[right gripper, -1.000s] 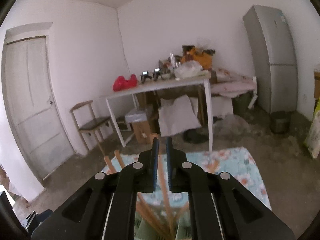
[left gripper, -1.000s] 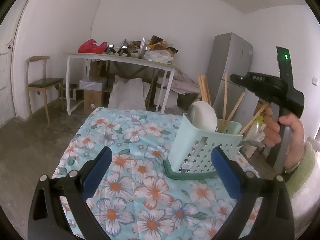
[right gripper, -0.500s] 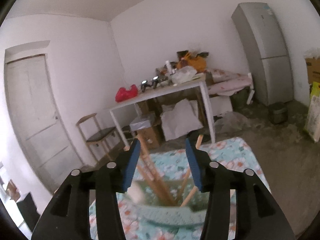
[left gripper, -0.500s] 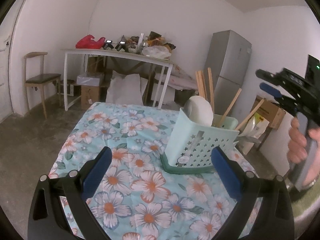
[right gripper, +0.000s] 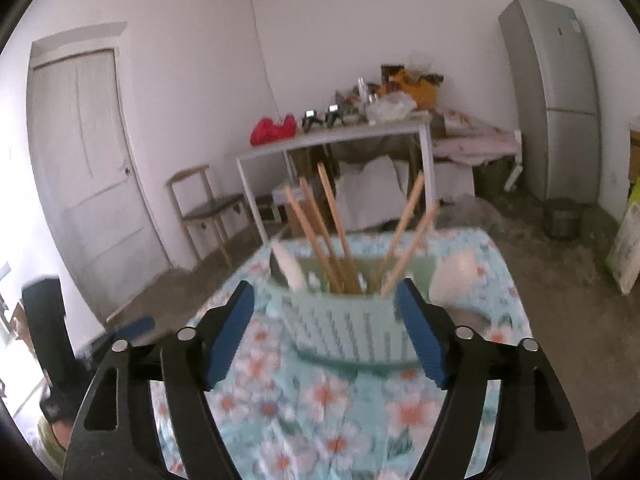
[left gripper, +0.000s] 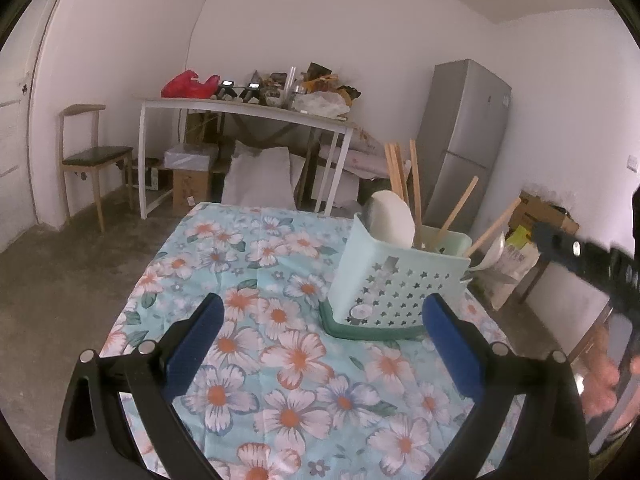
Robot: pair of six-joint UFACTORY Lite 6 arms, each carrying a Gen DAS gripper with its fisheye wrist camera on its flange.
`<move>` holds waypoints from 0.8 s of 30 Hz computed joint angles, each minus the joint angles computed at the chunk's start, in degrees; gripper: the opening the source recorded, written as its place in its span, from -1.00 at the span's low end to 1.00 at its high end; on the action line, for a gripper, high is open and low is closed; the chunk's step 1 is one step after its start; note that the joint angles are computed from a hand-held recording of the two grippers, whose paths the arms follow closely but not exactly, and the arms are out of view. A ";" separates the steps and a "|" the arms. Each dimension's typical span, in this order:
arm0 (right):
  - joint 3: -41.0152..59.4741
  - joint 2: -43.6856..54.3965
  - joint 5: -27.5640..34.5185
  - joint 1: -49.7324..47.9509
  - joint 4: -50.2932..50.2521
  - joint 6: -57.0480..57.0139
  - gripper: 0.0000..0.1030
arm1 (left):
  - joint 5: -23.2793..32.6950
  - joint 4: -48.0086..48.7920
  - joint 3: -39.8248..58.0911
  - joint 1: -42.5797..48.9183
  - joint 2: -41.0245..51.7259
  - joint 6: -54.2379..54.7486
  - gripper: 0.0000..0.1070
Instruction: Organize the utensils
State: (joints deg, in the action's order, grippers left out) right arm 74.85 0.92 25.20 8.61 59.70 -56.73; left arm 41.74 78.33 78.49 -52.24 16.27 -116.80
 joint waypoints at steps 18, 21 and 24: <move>-16.51 -10.58 -3.38 1.78 -34.97 33.59 0.76 | 10.12 -18.06 10.81 -4.27 6.48 9.87 0.82; -16.84 -11.26 -3.80 1.22 -38.41 37.03 0.79 | 12.25 -19.90 13.46 -4.64 8.22 11.76 0.82; -18.14 -13.01 -5.77 1.62 -43.00 42.01 0.84 | 15.80 -21.21 17.66 -5.15 10.99 15.36 0.82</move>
State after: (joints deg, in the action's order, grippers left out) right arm 56.71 -12.09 19.43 10.23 16.70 -14.72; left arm 57.55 57.12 96.15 -57.39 27.26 -101.43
